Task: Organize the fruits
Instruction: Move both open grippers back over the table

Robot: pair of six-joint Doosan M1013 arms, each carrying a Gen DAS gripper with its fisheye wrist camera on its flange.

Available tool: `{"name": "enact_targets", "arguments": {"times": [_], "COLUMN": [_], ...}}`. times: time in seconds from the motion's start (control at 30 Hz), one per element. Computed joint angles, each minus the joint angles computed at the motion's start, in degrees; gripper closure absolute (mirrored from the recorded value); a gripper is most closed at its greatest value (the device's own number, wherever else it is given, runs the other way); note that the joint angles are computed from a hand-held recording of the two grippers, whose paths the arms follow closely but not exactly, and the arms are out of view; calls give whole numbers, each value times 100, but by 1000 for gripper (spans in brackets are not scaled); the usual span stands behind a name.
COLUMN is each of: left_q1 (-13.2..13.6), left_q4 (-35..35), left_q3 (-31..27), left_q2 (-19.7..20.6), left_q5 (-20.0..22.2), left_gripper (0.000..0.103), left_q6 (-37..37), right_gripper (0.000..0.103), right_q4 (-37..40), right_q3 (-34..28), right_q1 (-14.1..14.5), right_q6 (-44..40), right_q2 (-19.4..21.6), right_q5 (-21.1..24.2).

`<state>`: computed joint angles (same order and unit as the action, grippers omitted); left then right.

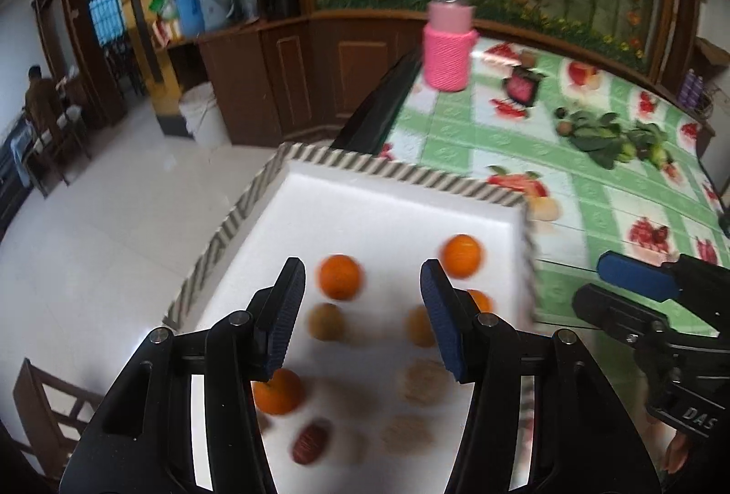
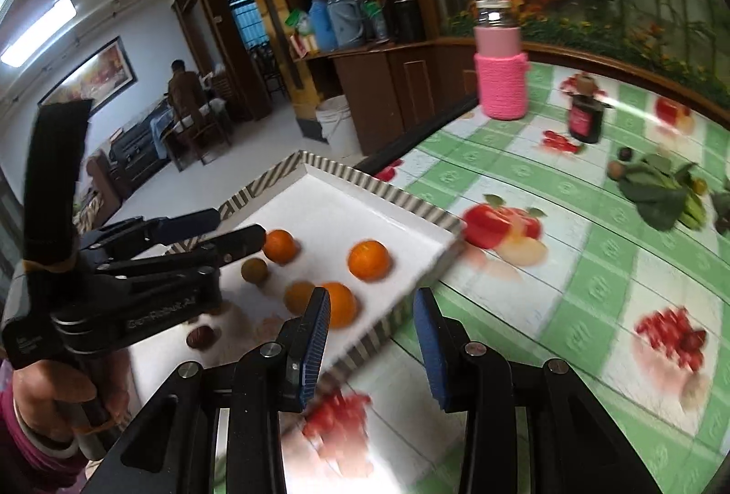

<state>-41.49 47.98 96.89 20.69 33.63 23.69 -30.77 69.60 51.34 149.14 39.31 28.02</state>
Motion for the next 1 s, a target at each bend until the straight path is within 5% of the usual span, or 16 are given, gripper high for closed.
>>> {"name": "enact_targets", "arguments": {"times": [0.2, 0.63, 1.0], "left_q1": [-360, -895, -1051], "left_q4": [650, 514, 449], "left_q3": [109, -142, -356], "left_q2": [-84, 142, 360], "left_q5": [-148, -229, -112], "left_gripper": [50, 50, 50], "left_q6": [-636, -289, -99], "right_gripper": [66, 66, 66], "right_q4": [-837, -2216, -2276], "right_q3": [660, 1806, 2220], "right_q1": [83, 207, 131], "right_q6": [1174, 3284, 3733], "right_q2": [-382, -1065, -1266], "right_q5": [157, 647, 762]}}
